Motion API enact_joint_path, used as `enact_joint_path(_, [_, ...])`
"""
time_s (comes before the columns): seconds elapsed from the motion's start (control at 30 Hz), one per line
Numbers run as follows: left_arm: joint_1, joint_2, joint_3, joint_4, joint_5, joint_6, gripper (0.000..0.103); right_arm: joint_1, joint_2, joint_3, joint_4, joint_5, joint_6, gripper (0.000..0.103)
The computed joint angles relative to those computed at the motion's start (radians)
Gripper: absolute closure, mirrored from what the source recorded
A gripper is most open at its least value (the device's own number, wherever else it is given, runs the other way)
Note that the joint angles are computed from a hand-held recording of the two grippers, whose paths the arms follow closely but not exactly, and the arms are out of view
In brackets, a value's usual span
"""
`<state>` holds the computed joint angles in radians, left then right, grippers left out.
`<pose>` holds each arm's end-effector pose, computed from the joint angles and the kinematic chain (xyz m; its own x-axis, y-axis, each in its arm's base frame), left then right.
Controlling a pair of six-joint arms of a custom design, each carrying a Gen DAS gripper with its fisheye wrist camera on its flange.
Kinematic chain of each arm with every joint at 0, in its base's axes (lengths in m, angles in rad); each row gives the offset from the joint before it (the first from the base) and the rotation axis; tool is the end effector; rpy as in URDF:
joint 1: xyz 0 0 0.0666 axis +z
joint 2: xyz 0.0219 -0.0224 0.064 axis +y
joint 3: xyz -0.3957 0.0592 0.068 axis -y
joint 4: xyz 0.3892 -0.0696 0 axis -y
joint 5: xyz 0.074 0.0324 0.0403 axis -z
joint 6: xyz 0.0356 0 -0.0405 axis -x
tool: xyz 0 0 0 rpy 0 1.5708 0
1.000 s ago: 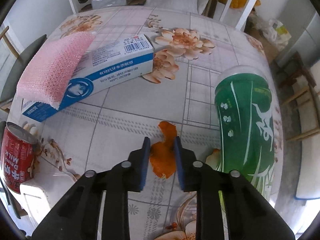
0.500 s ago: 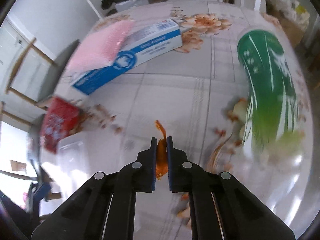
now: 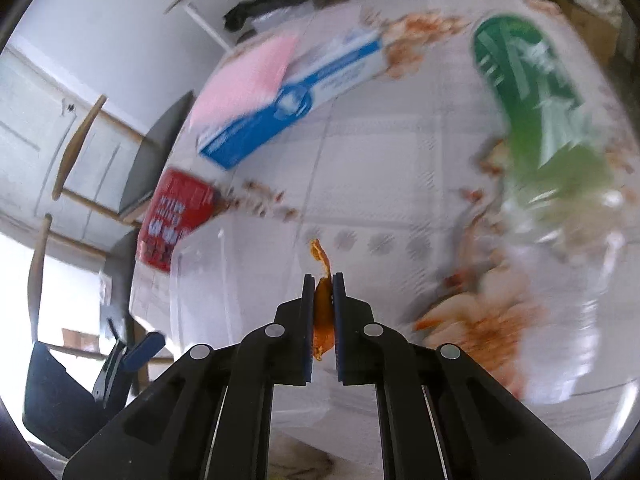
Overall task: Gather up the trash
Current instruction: 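Grasp the clear plastic container with the left tool while the right tool holds the orange peel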
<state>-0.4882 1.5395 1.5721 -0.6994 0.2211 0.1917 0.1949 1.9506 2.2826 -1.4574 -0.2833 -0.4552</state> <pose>0.4835 -0.2661 0.4735 -0.6524 0.1360 -0.7456 0.4946 0.8218 -0.2829 0.6320 0.1345 0.5020 -0.9289 0.2469 -0.2760 0.1161 0.9019 0.4160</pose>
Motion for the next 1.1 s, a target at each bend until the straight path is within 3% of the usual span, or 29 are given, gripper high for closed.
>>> enact_joint_path(0.17, [0.014,0.026,0.033,-0.021,0.069,0.045,0.014,0.014,-0.027,-0.066,0.02,-0.082,-0.011,0.096])
enact_joint_path(0.3, [0.017,0.037,0.051,-0.052,0.041,0.04,0.014,0.021,-0.065,-0.134,0.05,-0.106,-0.02,0.096])
enact_joint_path(0.57, [0.015,0.066,0.11,-0.185,0.035,0.051,0.008,0.008,-0.096,-0.187,0.083,-0.163,-0.027,0.096])
enact_joint_path(0.87, [-0.013,0.095,0.158,-0.269,-0.087,0.021,0.006,0.003,-0.106,-0.23,0.139,-0.226,-0.034,0.096])
enact_joint_path(1.1, [-0.036,0.112,0.178,-0.286,-0.18,0.067,0.006,-0.011,-0.15,-0.291,0.194,-0.187,-0.062,0.096])
